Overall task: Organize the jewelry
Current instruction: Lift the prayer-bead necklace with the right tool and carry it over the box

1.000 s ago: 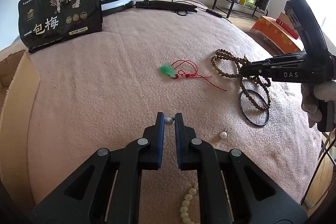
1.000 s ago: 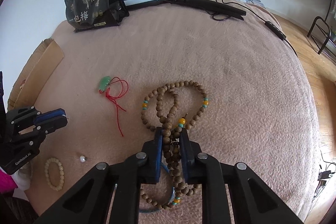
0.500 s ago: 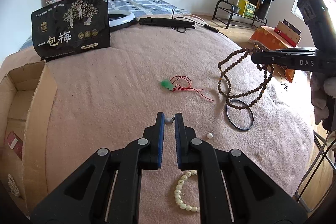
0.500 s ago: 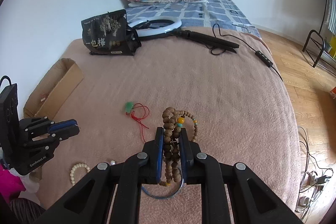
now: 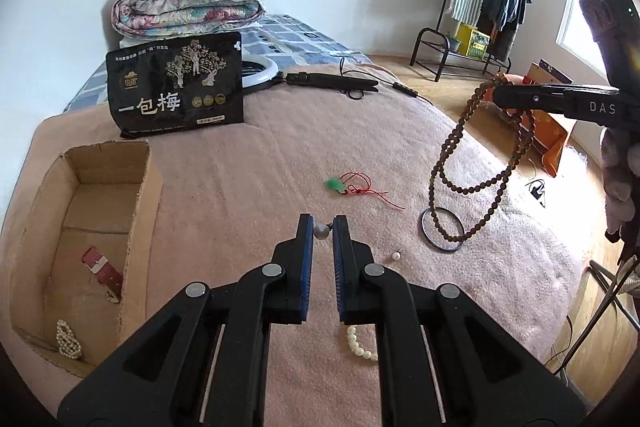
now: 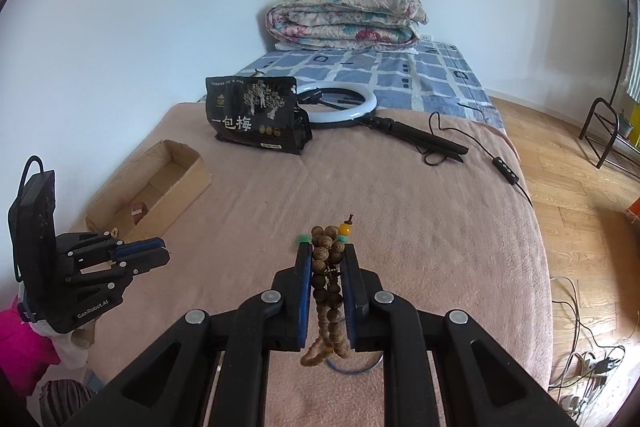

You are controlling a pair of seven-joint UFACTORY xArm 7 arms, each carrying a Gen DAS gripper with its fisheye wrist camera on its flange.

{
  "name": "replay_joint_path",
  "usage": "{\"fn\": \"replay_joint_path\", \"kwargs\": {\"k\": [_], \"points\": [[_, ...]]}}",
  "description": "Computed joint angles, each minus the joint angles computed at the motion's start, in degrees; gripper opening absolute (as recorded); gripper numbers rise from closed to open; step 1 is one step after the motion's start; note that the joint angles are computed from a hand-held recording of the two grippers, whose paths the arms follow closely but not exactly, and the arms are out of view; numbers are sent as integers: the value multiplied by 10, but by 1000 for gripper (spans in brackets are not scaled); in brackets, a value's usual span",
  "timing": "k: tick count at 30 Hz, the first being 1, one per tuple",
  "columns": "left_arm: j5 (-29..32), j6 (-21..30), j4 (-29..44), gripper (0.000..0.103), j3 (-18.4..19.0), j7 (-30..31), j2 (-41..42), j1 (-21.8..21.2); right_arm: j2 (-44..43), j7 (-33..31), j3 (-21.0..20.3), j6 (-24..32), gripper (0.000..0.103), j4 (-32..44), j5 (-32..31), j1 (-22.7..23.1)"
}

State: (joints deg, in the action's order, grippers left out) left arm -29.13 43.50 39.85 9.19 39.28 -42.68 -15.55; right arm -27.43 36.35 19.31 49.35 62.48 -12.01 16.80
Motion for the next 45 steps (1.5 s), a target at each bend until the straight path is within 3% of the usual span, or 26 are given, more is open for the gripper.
{"fn": "replay_joint_path", "kwargs": {"k": [10, 20, 33, 45], "points": [[14, 31, 27, 8, 48, 19, -16, 40, 72, 25, 40, 10, 12, 101, -45, 13], [18, 49, 60, 8, 101, 65, 10, 95, 197, 61, 44, 6, 12, 222, -122, 72], [-27, 47, 120, 8, 142, 128, 103, 148, 401, 57, -11, 21, 12, 447, -195, 195], [-101, 53, 163, 8, 126, 180, 197, 197, 586, 6, -92, 50, 12, 686, -159, 285]]}}
